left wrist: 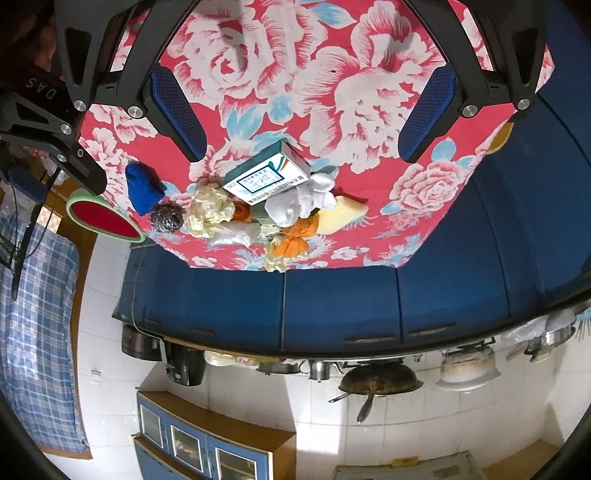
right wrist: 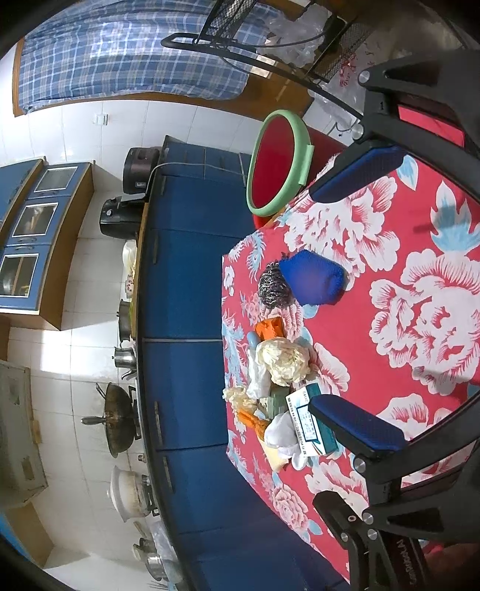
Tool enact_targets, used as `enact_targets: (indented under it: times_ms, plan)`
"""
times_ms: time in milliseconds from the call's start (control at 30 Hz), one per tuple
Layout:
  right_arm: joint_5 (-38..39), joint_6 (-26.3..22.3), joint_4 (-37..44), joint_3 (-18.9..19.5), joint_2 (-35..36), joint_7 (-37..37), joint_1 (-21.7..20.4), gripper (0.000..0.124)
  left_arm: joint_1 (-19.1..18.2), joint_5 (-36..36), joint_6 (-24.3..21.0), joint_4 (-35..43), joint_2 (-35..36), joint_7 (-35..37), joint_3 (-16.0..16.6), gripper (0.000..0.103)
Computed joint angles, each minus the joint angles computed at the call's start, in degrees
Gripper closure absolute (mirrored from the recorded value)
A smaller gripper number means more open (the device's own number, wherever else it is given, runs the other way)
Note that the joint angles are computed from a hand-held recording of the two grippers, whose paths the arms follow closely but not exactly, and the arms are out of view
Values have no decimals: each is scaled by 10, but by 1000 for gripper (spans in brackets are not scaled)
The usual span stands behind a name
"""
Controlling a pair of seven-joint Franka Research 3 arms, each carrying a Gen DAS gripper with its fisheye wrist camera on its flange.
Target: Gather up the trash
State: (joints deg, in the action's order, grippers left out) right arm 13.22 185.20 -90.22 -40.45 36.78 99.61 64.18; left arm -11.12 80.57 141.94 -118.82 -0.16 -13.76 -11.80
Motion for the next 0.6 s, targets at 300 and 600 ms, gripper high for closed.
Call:
enact_targets:
  times_ms: [300, 600]
  plan:
    - [-1, -2, -3, 1, -3, 0, -1, 22, 0, -8, -5, -2, 1, 2, 1, 0]
    - [-4, -1, -5, -1, -3, 5, 2, 22, 0, -10, -7, -2, 4, 4, 1, 0]
